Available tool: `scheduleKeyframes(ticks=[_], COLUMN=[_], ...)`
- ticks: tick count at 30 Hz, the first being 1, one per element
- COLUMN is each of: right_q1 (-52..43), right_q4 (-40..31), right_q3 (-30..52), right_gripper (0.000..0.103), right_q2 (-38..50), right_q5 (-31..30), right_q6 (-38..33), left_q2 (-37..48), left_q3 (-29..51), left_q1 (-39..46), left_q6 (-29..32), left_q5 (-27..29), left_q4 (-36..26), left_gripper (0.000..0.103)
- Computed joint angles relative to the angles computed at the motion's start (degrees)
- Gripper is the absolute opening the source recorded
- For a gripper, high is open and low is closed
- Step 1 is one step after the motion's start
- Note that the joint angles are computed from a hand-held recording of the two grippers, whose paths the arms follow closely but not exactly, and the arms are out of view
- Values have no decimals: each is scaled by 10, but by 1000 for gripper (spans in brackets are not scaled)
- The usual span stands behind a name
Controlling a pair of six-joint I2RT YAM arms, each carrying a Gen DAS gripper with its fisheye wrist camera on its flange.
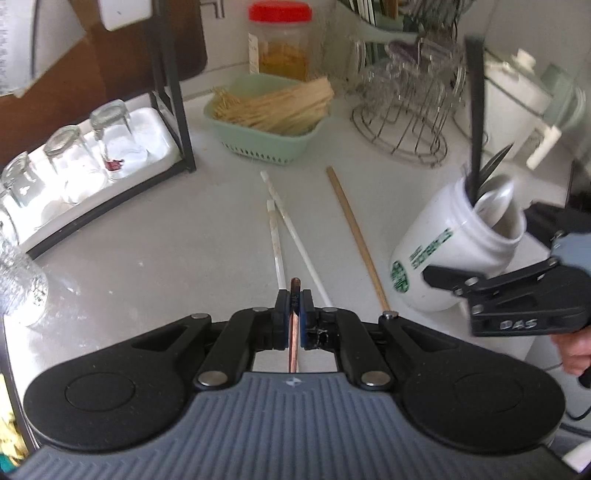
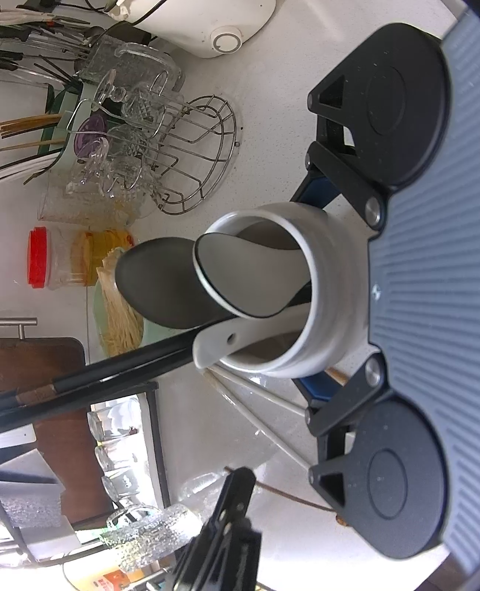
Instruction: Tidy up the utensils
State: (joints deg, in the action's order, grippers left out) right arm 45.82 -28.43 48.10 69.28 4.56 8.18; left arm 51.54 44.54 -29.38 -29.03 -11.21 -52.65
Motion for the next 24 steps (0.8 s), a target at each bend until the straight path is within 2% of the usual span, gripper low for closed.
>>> scheduleKeyframes(ticks=[6,14,17,20,24], right_q1=[-11,-42,-48,-56,-65], right_q4=[1,8,12,9,10], right_q3=[0,-10,-14,-12,-15], right_gripper=[91,91,91,91,91], right_q2=[1,-8,-11,-10,-13], right_q5=[-23,-86,-101,-115,-131], right_q6=[-26,-101,-117,-134,-151], left_q2=[1,68,105,134,172], left_q3=[49,145,183,219,267], left_q1=[-107,-293,-339,-362,-376], left_q6=[-136,-410,-485,-528,-554], left_q5=[-91,-230,-261,-279,-294], left_q4=[-55,-171,-210,-239,-273], left_gripper=[6,5,5,5,2])
